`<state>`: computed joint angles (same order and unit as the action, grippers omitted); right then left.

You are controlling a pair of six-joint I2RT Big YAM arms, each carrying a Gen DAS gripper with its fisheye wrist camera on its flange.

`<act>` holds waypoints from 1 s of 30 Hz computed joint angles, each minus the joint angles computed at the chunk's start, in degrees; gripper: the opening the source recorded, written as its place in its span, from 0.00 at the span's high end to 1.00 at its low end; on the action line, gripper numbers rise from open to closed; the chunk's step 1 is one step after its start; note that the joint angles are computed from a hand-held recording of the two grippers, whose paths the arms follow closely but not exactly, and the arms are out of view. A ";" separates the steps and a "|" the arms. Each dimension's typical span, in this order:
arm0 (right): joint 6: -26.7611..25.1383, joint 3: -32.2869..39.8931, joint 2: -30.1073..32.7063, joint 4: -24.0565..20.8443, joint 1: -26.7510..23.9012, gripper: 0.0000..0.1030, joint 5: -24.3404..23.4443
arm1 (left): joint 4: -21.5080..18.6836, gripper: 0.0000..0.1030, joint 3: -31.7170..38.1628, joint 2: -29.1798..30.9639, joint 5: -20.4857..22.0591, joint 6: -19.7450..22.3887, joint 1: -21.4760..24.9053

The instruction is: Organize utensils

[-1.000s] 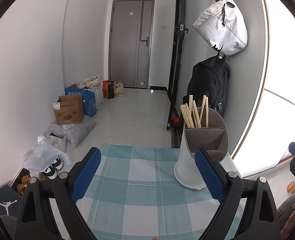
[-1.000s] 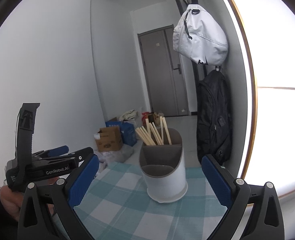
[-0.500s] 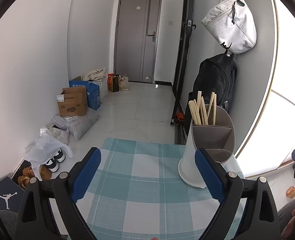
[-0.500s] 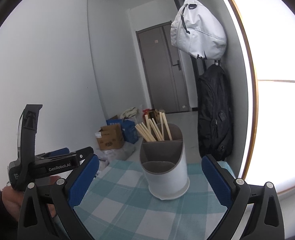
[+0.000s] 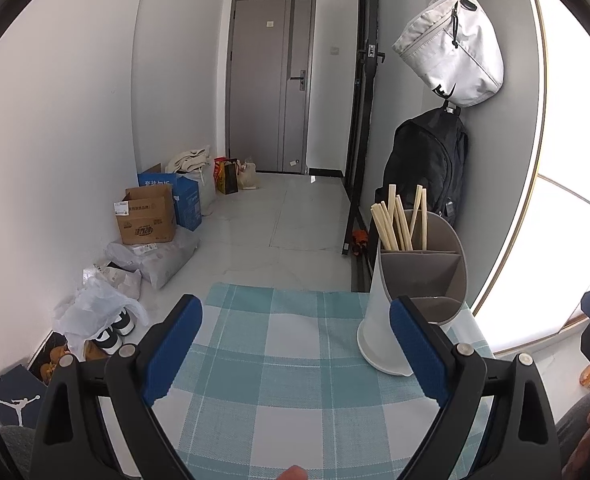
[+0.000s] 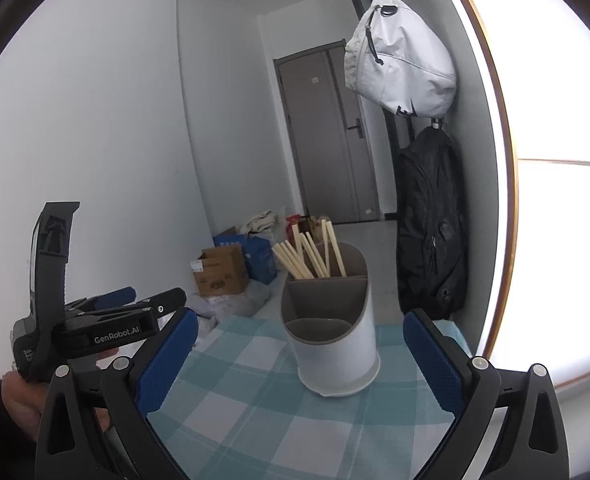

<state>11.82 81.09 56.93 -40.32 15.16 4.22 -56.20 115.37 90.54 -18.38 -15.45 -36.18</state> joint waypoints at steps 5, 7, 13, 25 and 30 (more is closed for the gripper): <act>0.07 0.14 0.13 -0.45 0.08 0.00 0.07 | 2.08 0.10 -1.30 -1.01 -1.07 -0.29 -0.08; 0.17 0.14 0.25 -0.70 0.08 0.00 -0.10 | 2.92 0.10 -1.95 -1.47 -0.82 0.37 -0.19; -0.32 0.15 0.26 -0.71 0.30 0.00 -0.07 | 1.71 0.10 -1.26 -0.95 -0.15 -0.04 -0.08; -0.29 0.01 0.23 -0.45 0.36 0.00 0.02 | 2.27 0.10 -1.76 -1.25 -0.08 0.55 -0.32; -0.24 0.05 0.25 -0.52 0.37 0.00 0.04 | 2.62 0.10 -2.16 -1.54 -0.03 0.60 -0.42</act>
